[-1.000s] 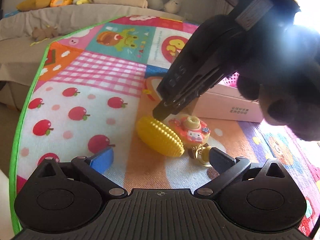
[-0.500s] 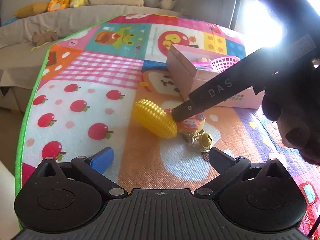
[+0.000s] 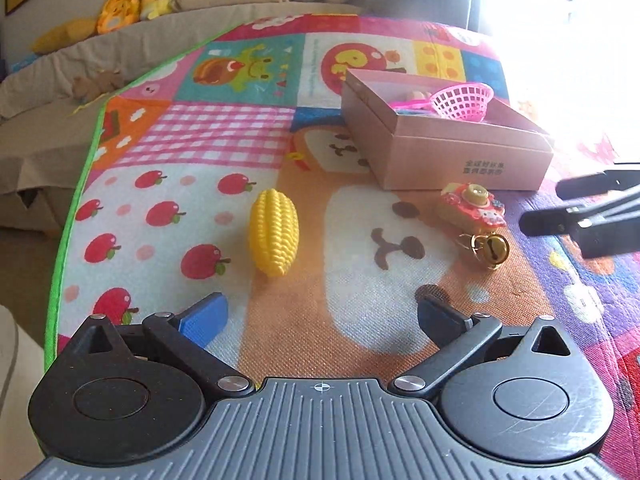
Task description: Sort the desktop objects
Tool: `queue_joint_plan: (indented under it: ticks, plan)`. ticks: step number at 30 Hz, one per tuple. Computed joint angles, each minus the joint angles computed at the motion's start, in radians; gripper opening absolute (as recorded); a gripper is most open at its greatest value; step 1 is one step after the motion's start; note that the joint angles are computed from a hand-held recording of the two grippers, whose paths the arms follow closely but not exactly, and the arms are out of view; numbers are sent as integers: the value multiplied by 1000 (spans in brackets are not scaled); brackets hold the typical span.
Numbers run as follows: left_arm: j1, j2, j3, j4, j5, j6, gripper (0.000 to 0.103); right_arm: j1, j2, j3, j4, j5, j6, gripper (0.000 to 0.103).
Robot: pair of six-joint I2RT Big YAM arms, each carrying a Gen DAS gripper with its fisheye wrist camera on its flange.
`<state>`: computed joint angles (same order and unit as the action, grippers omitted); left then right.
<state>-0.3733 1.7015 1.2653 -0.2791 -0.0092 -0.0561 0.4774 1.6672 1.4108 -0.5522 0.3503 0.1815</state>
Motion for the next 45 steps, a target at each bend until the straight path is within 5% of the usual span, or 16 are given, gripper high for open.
queue_joint_plan:
  ticks: [4, 9, 12, 20, 24, 31, 38, 42, 45]
  plan:
    - [7, 14, 24, 18, -23, -49, 103, -3, -57, -99, 35, -55, 75, 83]
    - [3, 56, 94, -15, -100, -62, 103, 33, -61, -160, 90, -21, 66, 90]
    - [20, 53, 99, -24, -20, -87, 103, 52, -62, -189, 146, 48, 43, 101]
    - [21, 62, 95, 1, 150, -80, 103, 41, -62, -187, 140, 22, 63, 103]
    - [25, 42, 62, 67, 204, -53, 103, 42, -62, -188, 139, 24, 71, 103]
    - [51, 41, 62, 69, 69, 43, 103, 31, -61, -184, 129, -3, 91, 103]
    - [70, 121, 183, -41, 56, -95, 103, 17, -63, -186, 125, -46, 122, 103]
    - [53, 172, 257, -80, -26, -113, 103, 18, -63, -186, 126, -44, 128, 103]
    - [44, 192, 294, -122, -74, -129, 92, 18, -63, -187, 126, -45, 128, 103]
